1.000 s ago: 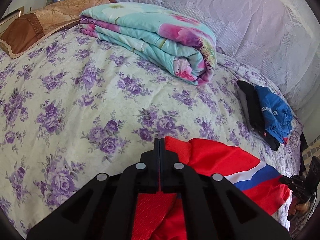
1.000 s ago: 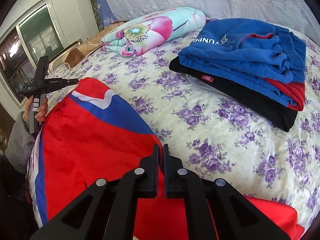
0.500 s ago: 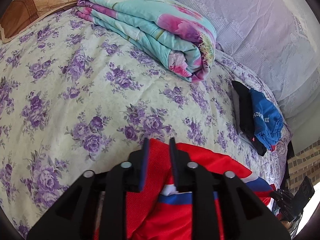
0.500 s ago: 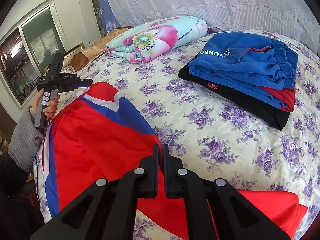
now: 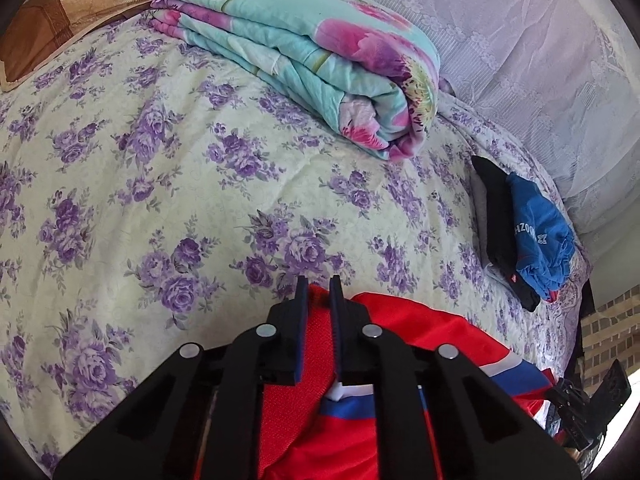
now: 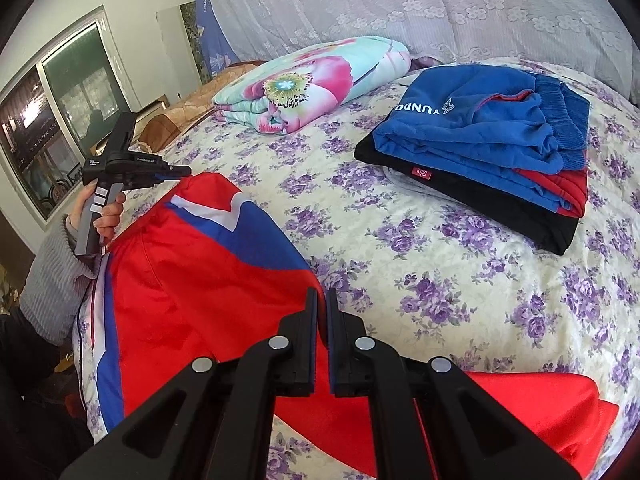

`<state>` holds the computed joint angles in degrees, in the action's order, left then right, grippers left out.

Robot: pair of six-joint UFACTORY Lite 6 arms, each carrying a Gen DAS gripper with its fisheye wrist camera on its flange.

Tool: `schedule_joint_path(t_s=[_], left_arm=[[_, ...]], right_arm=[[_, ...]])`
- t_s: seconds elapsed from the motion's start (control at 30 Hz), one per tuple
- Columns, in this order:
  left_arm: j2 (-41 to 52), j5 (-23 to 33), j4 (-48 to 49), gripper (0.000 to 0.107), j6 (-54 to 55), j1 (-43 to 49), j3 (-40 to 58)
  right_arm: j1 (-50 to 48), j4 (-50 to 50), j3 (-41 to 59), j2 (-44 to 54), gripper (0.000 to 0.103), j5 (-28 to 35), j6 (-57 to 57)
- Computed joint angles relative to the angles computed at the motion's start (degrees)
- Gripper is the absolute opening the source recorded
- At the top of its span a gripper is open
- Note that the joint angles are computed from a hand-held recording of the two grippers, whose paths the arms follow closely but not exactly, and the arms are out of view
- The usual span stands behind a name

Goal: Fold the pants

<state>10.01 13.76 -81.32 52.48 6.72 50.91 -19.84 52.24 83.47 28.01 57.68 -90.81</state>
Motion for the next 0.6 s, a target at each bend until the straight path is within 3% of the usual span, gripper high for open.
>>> schedule_joint_path(t_s=[0.17,0.37,0.47,0.6], left_arm=[[-7.7,0.2,-2.8,0.005,2.9,-0.3,-5.4],[-22.2,3.7,-1.8,0.004,1.2,0.8,-14.8],[-33.1,6.7,4.4,0.004,-5.4,2.4,-21.1],[-52.6,10.0,23.2,0.004,-24.9,2.7,-30.6]], right_arm=[[-1.7,1.2,-5.0,-5.1,0.004,1.0,-2.2],[-7.9,2.2,-18.7,-19.0,0.004,5.6,-8.8],[-13.7,1.4,-26.0,-27.0,0.004,10.4,-12.5],[-25.2,-2.7,-36.4,-37.7,0.004,20.0,-19.4]])
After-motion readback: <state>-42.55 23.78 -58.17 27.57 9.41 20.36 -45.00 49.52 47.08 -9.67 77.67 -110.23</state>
